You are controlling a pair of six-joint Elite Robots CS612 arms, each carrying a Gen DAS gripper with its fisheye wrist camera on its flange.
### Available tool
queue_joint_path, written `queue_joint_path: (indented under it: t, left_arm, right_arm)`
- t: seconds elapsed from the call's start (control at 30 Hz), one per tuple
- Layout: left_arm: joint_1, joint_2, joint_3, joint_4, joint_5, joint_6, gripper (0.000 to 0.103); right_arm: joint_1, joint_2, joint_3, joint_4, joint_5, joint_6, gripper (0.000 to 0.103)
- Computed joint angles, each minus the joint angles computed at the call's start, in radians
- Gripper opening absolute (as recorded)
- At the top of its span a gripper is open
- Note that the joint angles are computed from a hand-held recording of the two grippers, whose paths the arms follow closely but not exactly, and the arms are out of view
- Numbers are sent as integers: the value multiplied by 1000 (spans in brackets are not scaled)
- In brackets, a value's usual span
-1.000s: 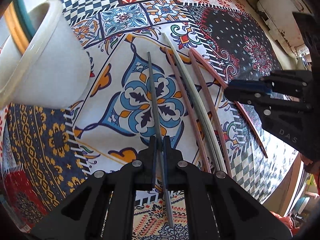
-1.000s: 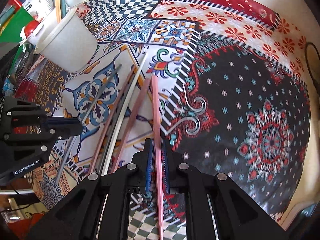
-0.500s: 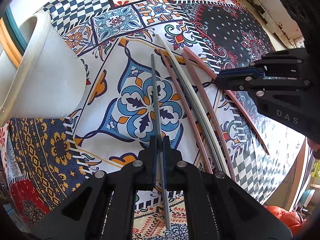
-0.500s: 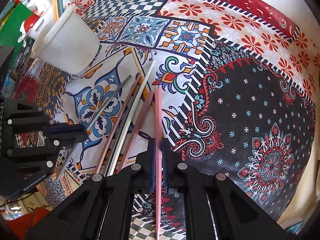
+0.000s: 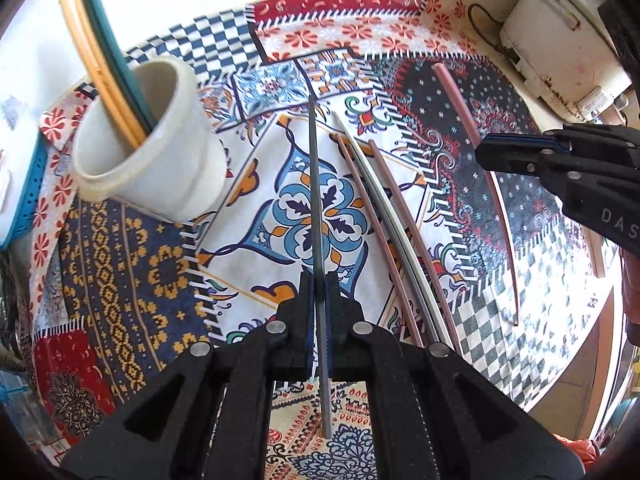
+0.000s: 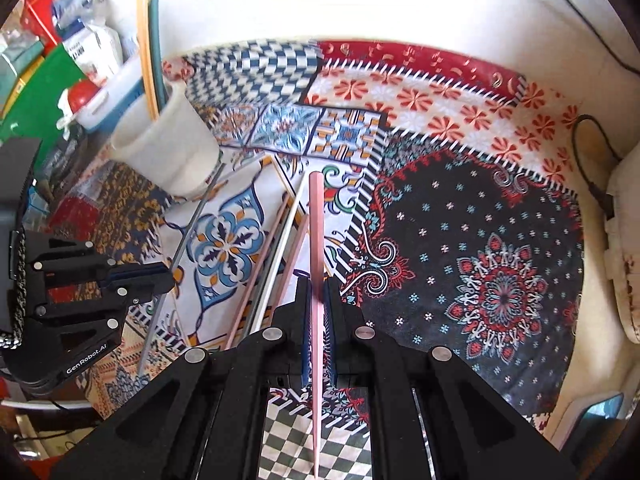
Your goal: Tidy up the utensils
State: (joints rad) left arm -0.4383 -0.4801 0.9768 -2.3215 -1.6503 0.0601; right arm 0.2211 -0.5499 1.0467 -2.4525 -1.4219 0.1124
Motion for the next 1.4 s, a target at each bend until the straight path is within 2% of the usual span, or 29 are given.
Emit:
queue_joint_path:
  t: [0.03, 0.2, 0.43, 0.6, 0.67, 0.77, 0.87, 1.1, 1.2, 1.4]
  left_arm:
    - [4, -7, 10, -17, -1, -1, 3]
    - [12, -49, 73, -106, -1, -14, 3]
    - [19, -97, 141, -211, 1, -37, 2]
    - [25, -119, 169, -274, -3, -53, 0]
    - [28, -125, 174, -294, -11, -61, 0]
    - [35, -132, 181, -313, -32, -69, 0]
    - [36, -129, 174, -299, -39, -61, 0]
    - [36, -77, 101, -172, -60, -74, 4]
    - [34, -47, 62, -122, -56, -71, 7]
    - [36, 23, -40, -13, -67, -88, 11]
  right_arm:
    - [2, 3, -2, -17, -3, 9, 6]
    - [3, -43, 67, -126, -22, 44, 5]
    - [12, -74, 99, -218, -44, 64, 5]
    - [16, -84, 106, -264, -47, 66, 5]
    - [19, -88, 105, -274, -51, 61, 0]
    - [22, -92, 103, -287, -53, 56, 0]
    - [25, -90, 95, -290, -62, 46, 0]
    - [20, -77, 78, -242, -61, 38, 0]
    - [18, -60, 50, -172, -65, 20, 2]
    - [11, 9, -63, -7, -48, -15, 11]
